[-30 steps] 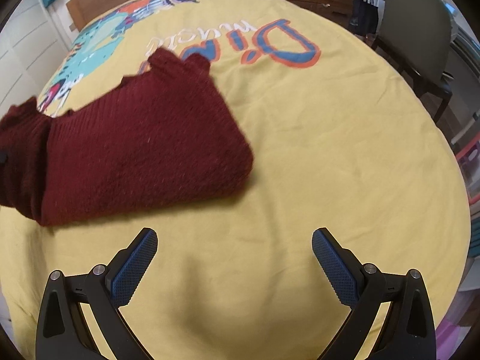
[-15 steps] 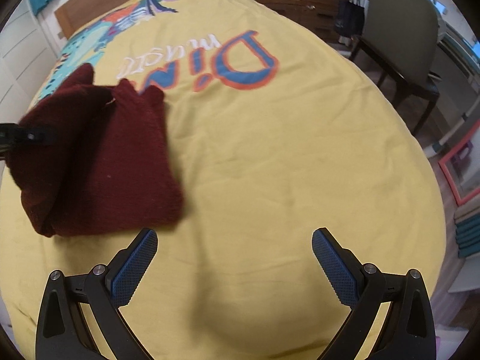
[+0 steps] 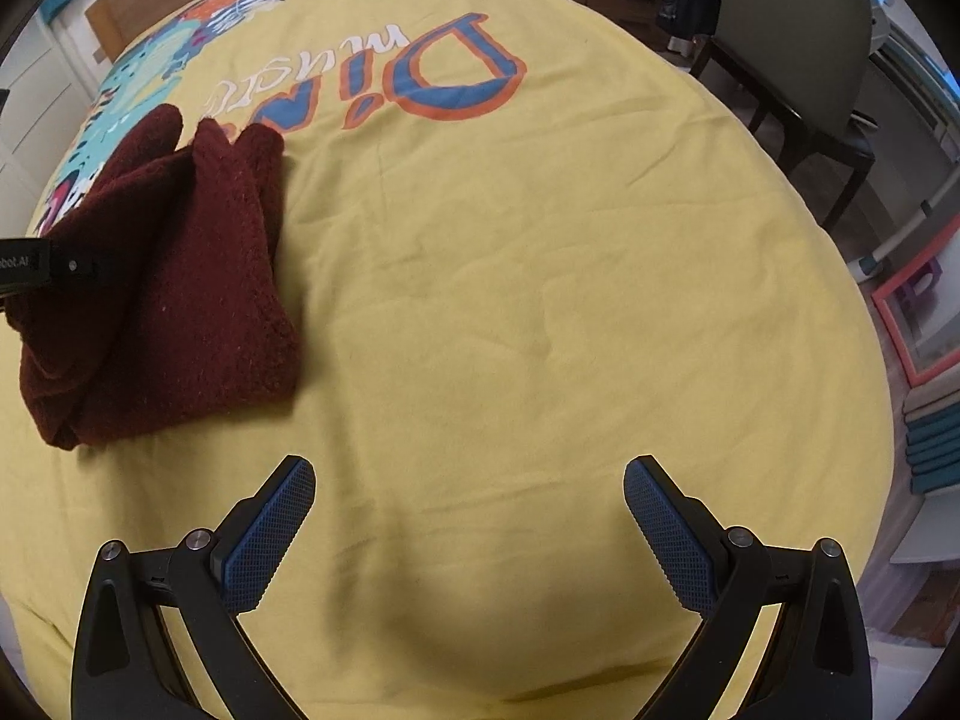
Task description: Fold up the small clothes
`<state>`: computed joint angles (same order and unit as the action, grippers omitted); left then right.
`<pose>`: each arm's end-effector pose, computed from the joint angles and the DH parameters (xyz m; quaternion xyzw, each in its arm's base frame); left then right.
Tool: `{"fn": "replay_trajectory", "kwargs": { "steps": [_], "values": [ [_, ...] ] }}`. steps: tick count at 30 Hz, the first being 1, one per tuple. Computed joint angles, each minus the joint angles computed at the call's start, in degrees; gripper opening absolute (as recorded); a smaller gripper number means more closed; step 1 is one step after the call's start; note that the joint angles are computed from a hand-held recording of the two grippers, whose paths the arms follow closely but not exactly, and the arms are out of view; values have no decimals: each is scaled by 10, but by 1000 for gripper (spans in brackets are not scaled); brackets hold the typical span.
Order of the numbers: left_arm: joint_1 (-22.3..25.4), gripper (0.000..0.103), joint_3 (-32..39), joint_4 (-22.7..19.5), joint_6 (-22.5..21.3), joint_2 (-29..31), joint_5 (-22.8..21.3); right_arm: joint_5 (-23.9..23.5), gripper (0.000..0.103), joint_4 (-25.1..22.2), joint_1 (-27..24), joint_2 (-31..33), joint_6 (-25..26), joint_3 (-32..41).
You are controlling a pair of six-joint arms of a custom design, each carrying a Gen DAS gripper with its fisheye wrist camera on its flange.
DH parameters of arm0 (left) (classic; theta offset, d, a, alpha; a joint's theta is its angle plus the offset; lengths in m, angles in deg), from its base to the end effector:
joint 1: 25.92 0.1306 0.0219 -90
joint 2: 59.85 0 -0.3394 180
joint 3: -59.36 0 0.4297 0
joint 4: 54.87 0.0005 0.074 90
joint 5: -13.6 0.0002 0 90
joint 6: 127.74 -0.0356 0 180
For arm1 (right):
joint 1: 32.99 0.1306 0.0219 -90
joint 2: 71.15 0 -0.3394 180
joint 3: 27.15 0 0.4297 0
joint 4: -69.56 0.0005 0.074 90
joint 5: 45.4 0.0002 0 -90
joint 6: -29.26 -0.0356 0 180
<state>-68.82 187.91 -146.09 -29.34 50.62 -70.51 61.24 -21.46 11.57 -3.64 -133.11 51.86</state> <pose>0.4225 -0.3983 0.4772 0.3001 0.9412 -0.1092 0.1100 0.2445 0.2258 0.4235 0.2496 0.9533 0.0017 0.1701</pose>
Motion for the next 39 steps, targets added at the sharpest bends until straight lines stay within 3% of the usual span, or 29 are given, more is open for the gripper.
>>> {"fn": "replay_trajectory", "kwargs": {
  "steps": [2, 3, 6, 9, 11, 16, 20, 23, 30, 34, 39],
  "values": [
    [1, 40, 2, -8, 2, -8, -13, 1, 103, 0, 0, 0, 2, 1],
    [2, 48, 5, -9, 7, -9, -5, 1, 103, 1, 0, 2, 2, 2],
    [7, 90, 24, -24, 8, -12, 12, 7, 103, -4, 3, 0, -4, 6],
    [7, 94, 36, -23, -7, -21, 2, 13, 103, -5, 7, -2, -12, 8],
    [14, 100, 46, -26, -5, -24, 19, 14, 103, -6, 9, -3, -16, 9],
    [38, 102, 61, -30, -18, -39, 36, 18, 103, -11, 19, 3, -22, 18],
    [73, 102, 45, -28, -28, -68, 73, 25, 103, -11, 24, 17, -18, 38],
    [102, 102, 11, -20, -39, -98, 74, 33, 103, -9, 25, 37, -2, 69],
    [174, 102, -107, 1, -71, -167, 63, 37, 103, 2, 9, 128, 78, 191],
    [210, 102, -171, 16, -77, -195, 84, 1, 103, 24, -17, 201, 147, 279],
    [236, 102, -219, 22, -87, -216, 102, -54, 96, 3, -53, 309, 209, 397]
  ]
}}
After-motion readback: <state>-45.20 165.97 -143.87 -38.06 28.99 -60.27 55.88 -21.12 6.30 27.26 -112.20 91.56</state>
